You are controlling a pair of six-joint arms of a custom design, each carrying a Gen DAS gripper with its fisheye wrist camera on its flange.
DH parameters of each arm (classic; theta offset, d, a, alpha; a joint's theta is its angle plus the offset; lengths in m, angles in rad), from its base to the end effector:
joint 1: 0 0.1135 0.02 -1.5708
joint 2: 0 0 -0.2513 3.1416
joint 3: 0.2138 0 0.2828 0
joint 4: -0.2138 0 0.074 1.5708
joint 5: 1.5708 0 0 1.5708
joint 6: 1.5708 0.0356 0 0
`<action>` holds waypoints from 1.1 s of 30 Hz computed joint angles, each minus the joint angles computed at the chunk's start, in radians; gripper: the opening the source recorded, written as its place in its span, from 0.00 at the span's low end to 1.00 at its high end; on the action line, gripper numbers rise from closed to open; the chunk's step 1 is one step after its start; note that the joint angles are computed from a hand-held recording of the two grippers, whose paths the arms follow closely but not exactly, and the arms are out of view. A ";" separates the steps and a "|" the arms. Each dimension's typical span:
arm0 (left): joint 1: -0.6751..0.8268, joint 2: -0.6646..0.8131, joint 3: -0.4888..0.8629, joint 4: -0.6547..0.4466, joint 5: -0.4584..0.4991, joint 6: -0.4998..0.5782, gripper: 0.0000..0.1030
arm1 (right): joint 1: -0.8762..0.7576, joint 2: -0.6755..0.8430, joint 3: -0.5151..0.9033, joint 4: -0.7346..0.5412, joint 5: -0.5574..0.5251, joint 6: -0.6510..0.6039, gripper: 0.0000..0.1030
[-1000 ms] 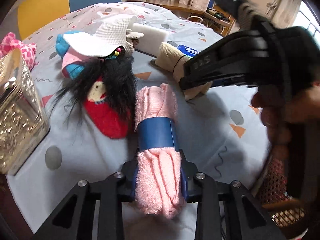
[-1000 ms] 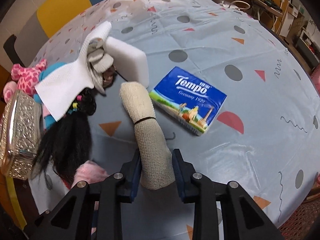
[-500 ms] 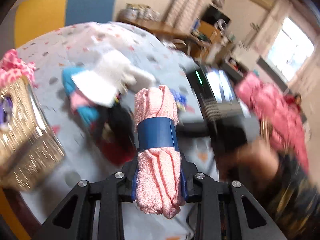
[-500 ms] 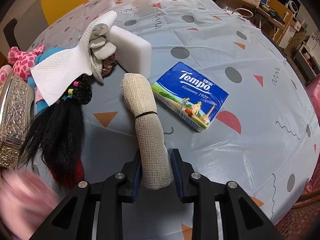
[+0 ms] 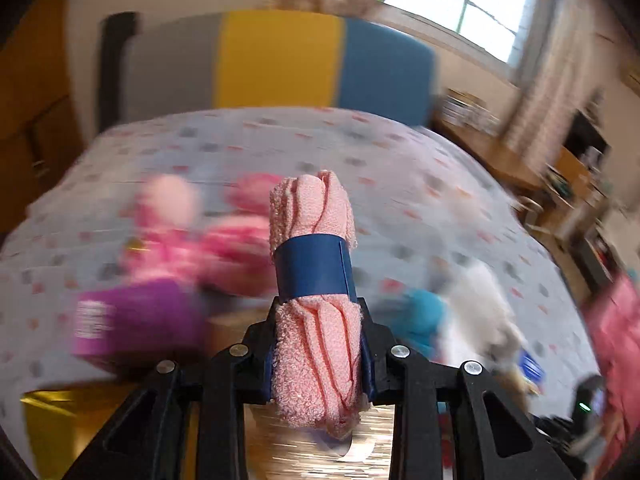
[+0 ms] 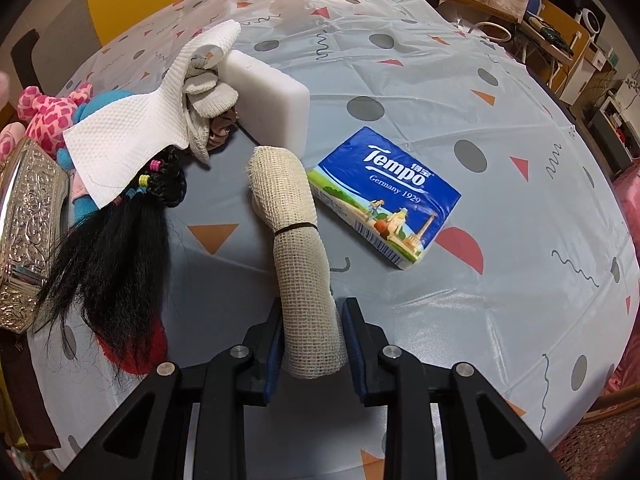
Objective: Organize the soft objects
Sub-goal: 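Carry the pink towel into the gold tray and open the left tool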
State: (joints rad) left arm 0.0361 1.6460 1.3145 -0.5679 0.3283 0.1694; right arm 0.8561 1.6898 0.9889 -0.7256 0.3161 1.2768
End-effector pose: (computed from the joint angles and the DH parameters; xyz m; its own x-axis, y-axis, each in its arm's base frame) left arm 0.3869 0.0025 0.2466 -0.7432 0.1329 -0.6557 0.2958 0.9443 -0.1440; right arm 0.2150 0.2309 0.1239 -0.8470 0.4119 -0.3361 0.4212 0.9057 0.0485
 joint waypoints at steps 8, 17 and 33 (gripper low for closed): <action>0.307 0.099 0.084 0.000 0.003 0.068 0.31 | 0.013 0.033 0.034 -0.024 0.013 -0.007 0.27; 0.578 0.023 -0.120 0.012 0.129 0.223 0.31 | 0.034 0.084 0.085 -0.061 0.035 -0.003 0.27; 0.561 -0.055 -0.366 -0.072 0.210 0.290 0.31 | 0.065 0.136 0.149 -0.116 0.066 0.014 0.26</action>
